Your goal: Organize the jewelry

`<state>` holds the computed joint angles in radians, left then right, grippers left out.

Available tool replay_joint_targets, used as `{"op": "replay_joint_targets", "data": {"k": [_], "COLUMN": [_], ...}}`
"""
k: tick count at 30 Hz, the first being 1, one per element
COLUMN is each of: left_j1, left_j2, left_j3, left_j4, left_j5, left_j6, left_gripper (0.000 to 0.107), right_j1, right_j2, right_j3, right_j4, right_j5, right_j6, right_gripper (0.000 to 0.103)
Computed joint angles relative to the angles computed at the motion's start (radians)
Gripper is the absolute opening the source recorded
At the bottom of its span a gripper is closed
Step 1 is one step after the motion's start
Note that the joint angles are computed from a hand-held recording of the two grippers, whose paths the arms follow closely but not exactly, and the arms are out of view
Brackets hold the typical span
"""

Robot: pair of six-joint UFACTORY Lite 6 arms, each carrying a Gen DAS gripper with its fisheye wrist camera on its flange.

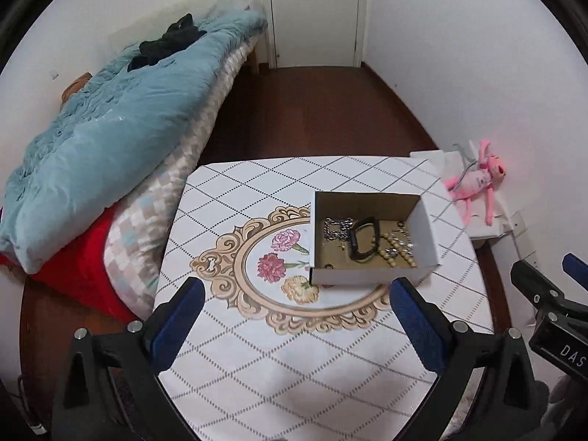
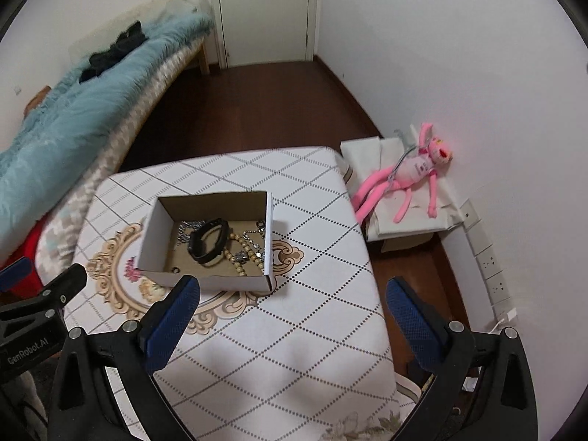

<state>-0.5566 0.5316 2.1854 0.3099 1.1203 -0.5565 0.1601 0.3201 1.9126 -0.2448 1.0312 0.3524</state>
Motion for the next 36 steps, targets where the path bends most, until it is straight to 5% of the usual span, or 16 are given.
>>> {"op": "replay_joint_targets", "data": {"k": [13, 30, 36], "left_j1": [-0.097, -0.156, -0.133], "left_j2": [-0.274, -0.345, -0.231], "left_j3": [-0.106, -0.086, 0.071], "left_j4": [0.104, 0.117, 0.086], "left_j5": [0.075, 0.154, 0.195], "left_j6": [-0.098, -0.096, -0.05], "left_gripper": [0.103, 0.103, 0.103], "right_j1": [0.151, 0.281, 0.248], "right_j2": [-0.314, -0.329, -0.262], "right_j3": [-0.045, 0.145, 0.211], "right_j4": [-0.127, -0.175, -0.171], "right_j5": [0.141, 0.295, 0.313], "right_j6": [0.098, 0.128, 0.106], "right_gripper": [0.102, 0.102, 0.102]}}
